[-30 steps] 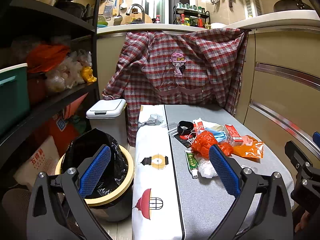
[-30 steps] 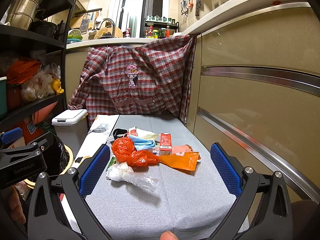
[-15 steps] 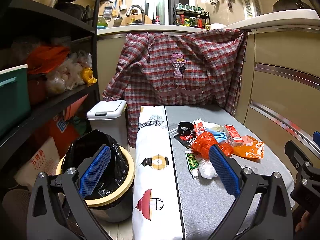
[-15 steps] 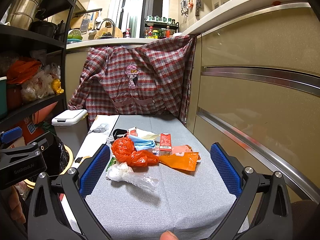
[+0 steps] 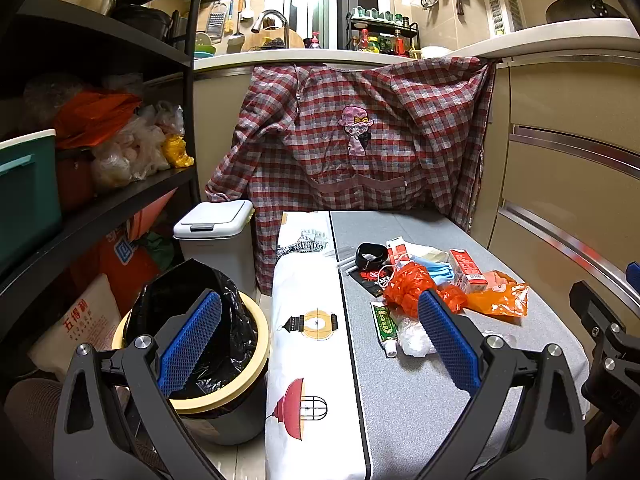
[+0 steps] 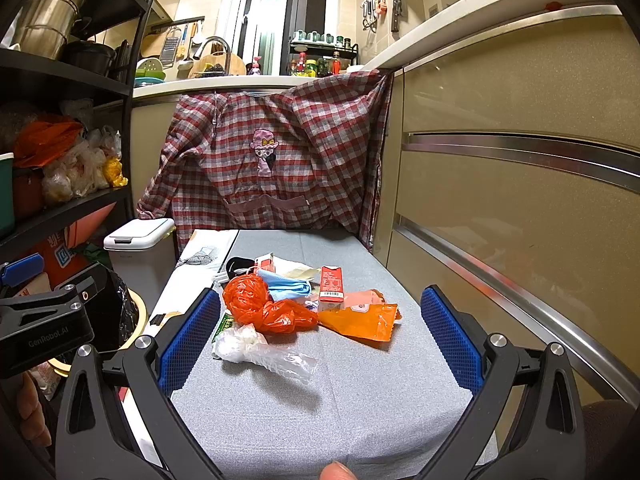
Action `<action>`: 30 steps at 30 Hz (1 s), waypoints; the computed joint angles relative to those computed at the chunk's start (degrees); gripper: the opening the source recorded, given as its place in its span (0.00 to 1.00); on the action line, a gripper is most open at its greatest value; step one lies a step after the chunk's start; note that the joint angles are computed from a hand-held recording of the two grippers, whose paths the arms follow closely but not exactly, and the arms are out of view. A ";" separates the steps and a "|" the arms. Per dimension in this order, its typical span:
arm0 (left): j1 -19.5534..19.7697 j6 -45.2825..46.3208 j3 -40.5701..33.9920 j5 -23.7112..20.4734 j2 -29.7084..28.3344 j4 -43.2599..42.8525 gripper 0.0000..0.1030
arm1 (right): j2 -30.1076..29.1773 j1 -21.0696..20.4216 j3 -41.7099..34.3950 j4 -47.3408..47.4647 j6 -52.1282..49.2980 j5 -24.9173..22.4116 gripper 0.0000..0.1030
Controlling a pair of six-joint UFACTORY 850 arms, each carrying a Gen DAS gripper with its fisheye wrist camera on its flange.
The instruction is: Collect trash
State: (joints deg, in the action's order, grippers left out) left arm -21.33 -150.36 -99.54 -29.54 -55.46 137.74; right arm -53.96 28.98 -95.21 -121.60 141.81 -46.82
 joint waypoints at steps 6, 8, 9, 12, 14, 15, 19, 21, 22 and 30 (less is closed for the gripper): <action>-0.03 0.13 -0.03 -0.05 -0.02 -0.09 0.93 | -0.39 -0.13 -0.38 -0.13 0.08 0.13 0.95; -0.07 0.40 -0.09 0.01 -0.05 -0.37 0.93 | -0.58 -0.14 -0.55 -0.04 0.03 0.22 0.95; -0.05 0.46 -0.09 0.05 -0.05 -0.42 0.93 | -0.30 -0.01 -0.33 0.29 -0.22 0.28 0.95; -0.04 0.57 -0.13 0.16 -0.08 -0.48 0.93 | -0.05 -0.28 -0.54 0.73 -0.63 1.87 0.95; 0.58 0.37 0.61 0.55 0.59 0.22 0.93 | -0.04 -0.48 -0.92 0.89 -0.50 3.52 0.95; 0.71 1.03 0.37 0.79 0.45 -0.21 0.93 | 0.21 -0.89 -1.06 0.39 0.41 5.57 0.95; 1.36 3.94 -2.79 4.55 -0.86 -2.99 0.93 | -0.96 -1.76 -3.37 0.55 0.58 10.50 0.95; 1.42 5.80 -5.24 6.14 -1.94 -5.13 0.93 | -1.30 -2.33 -4.48 0.70 0.59 11.44 0.95; 1.52 7.36 -6.40 6.52 -2.44 -6.60 0.93 | -1.43 -2.65 -5.08 0.93 0.25 11.80 0.95; 2.09 26.12 -22.96 12.13 -10.65 -23.56 0.93 | -8.08 -5.16 -18.43 10.03 -10.60 12.86 0.95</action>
